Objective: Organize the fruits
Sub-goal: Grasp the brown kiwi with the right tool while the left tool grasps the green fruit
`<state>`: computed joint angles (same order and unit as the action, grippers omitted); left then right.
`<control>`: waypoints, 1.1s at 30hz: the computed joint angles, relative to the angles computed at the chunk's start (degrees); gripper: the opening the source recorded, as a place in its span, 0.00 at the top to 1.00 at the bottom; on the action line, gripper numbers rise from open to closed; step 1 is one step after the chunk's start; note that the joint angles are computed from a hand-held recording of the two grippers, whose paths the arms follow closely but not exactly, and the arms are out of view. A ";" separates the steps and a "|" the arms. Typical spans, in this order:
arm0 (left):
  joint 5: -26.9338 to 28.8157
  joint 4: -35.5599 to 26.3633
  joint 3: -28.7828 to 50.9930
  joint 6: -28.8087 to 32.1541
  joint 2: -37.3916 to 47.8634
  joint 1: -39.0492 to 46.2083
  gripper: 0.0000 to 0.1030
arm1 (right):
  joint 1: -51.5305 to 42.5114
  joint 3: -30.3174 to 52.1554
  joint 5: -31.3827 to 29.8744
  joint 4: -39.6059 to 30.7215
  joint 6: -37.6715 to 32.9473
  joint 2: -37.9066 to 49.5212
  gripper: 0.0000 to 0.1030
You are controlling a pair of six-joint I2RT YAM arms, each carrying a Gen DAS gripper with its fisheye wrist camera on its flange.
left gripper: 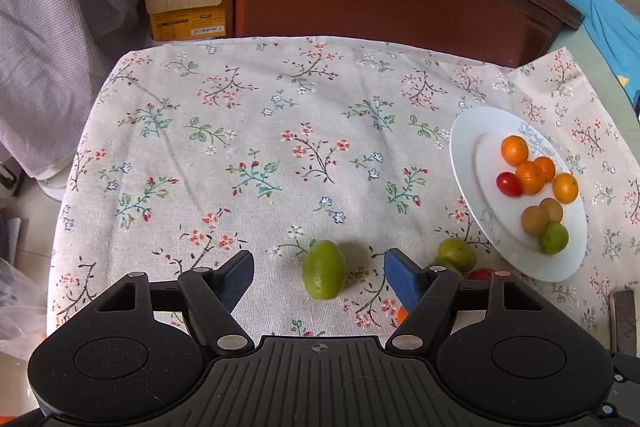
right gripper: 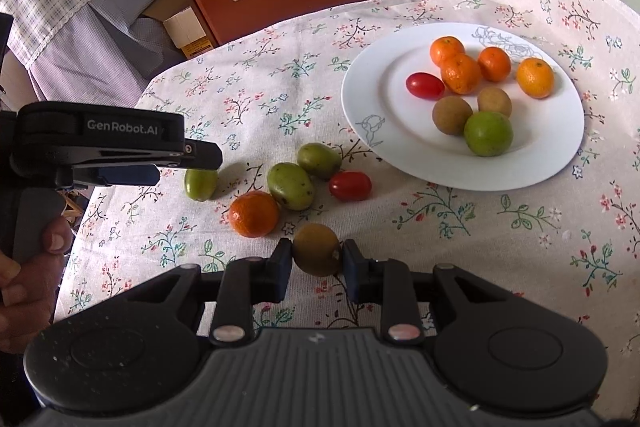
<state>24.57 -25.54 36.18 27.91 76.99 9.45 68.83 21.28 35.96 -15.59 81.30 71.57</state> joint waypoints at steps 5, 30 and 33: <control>0.29 2.12 -1.44 2.24 1.29 0.11 0.29 | -0.23 -0.19 -0.28 0.31 -0.29 -0.23 0.74; 1.13 10.83 -6.76 8.39 -0.84 0.21 0.77 | -0.32 -0.73 -0.10 1.41 -0.78 -0.61 0.74; 1.65 10.65 -6.74 7.85 -1.49 0.46 0.77 | -0.36 -0.87 0.23 1.27 -1.09 -1.20 0.74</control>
<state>26.23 -14.89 29.44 35.76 75.51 9.91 68.46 20.41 36.19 -14.32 80.21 70.36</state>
